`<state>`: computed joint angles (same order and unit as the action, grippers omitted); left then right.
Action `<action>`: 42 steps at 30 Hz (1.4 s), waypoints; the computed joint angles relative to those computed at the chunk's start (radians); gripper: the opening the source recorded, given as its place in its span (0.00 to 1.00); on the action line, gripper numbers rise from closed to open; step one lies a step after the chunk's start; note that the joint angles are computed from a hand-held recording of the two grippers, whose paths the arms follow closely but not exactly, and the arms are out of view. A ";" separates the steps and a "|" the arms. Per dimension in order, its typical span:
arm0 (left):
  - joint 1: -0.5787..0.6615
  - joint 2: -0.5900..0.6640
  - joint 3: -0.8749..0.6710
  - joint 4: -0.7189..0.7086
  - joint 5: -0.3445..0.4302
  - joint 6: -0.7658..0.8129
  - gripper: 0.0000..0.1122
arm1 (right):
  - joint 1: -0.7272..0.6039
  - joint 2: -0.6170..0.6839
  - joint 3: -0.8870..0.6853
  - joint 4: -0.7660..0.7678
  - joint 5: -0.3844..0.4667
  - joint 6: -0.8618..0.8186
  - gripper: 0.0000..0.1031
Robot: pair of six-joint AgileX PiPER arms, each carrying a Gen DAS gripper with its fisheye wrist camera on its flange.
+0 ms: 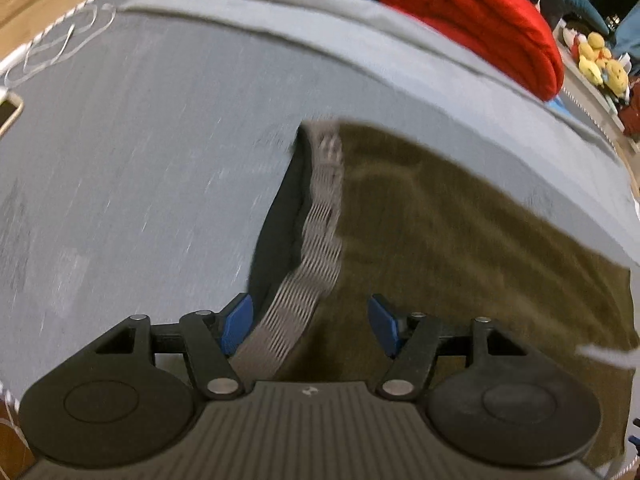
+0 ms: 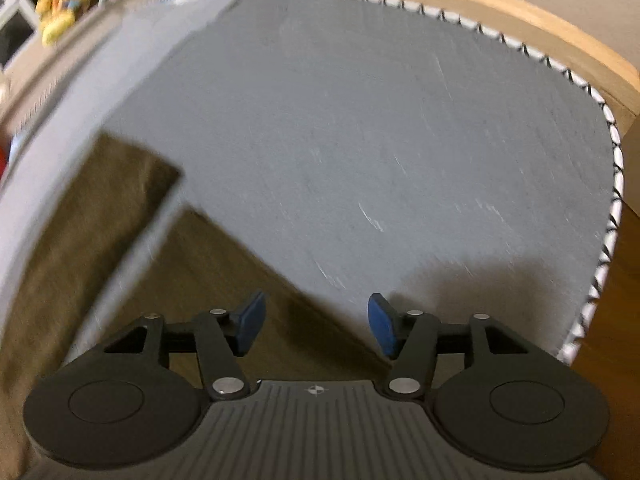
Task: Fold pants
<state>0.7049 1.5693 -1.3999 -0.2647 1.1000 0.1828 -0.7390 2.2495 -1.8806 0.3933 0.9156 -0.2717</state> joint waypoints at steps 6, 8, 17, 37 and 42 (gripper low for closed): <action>0.068 -0.028 0.159 0.076 -0.026 0.108 0.68 | -0.022 -0.014 0.065 -0.089 0.072 -0.122 0.61; 0.095 -0.036 0.183 0.062 -0.099 0.113 0.68 | -0.019 -0.018 0.075 -0.111 0.089 -0.128 0.61; 0.043 0.028 0.191 0.034 -0.147 0.168 0.70 | 0.041 -0.065 0.163 -0.171 0.034 -0.178 0.52; 0.070 -0.067 0.259 0.133 -0.090 0.330 0.24 | -0.024 -0.064 0.106 -0.049 0.029 -0.131 0.06; 0.041 -0.069 0.273 0.205 -0.098 0.280 0.34 | 0.027 -0.113 0.190 -0.144 -0.038 -0.208 0.12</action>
<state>0.7459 1.5005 -1.1274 -0.0594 1.0019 0.4623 -0.7120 2.1368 -1.6902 0.2492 0.8778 -0.4794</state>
